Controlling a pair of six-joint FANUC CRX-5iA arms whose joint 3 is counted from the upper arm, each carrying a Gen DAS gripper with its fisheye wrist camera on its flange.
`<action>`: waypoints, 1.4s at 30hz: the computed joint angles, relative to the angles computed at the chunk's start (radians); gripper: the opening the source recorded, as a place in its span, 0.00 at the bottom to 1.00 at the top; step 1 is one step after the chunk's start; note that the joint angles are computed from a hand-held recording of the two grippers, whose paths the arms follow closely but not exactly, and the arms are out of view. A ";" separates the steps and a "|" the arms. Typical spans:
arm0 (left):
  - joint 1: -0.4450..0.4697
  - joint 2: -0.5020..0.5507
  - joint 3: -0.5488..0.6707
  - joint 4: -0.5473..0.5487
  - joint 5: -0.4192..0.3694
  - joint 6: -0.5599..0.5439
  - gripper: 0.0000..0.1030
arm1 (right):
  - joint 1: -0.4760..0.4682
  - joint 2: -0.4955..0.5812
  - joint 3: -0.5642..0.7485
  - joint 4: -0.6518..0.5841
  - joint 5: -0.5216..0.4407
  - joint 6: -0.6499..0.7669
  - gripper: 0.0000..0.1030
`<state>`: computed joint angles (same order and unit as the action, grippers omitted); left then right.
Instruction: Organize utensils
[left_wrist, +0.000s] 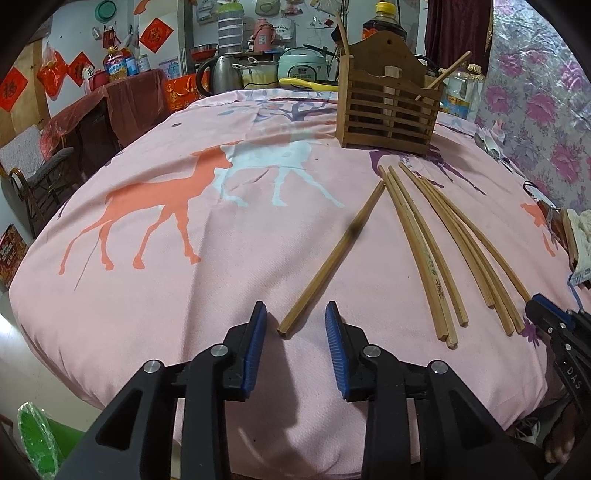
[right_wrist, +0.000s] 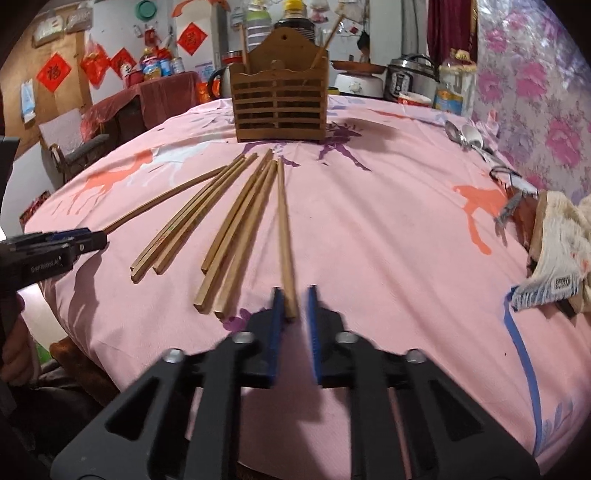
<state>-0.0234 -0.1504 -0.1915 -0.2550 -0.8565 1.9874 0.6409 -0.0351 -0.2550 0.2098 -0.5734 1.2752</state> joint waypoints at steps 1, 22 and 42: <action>0.001 -0.003 -0.003 0.005 0.002 -0.008 0.23 | 0.001 -0.003 -0.008 0.017 0.006 -0.017 0.06; 0.033 -0.032 -0.044 0.117 0.039 -0.102 0.10 | -0.017 -0.015 -0.021 0.041 0.023 -0.069 0.07; 0.072 0.023 0.207 0.210 -0.024 -0.208 0.07 | -0.082 -0.011 0.199 -0.056 0.099 0.030 0.06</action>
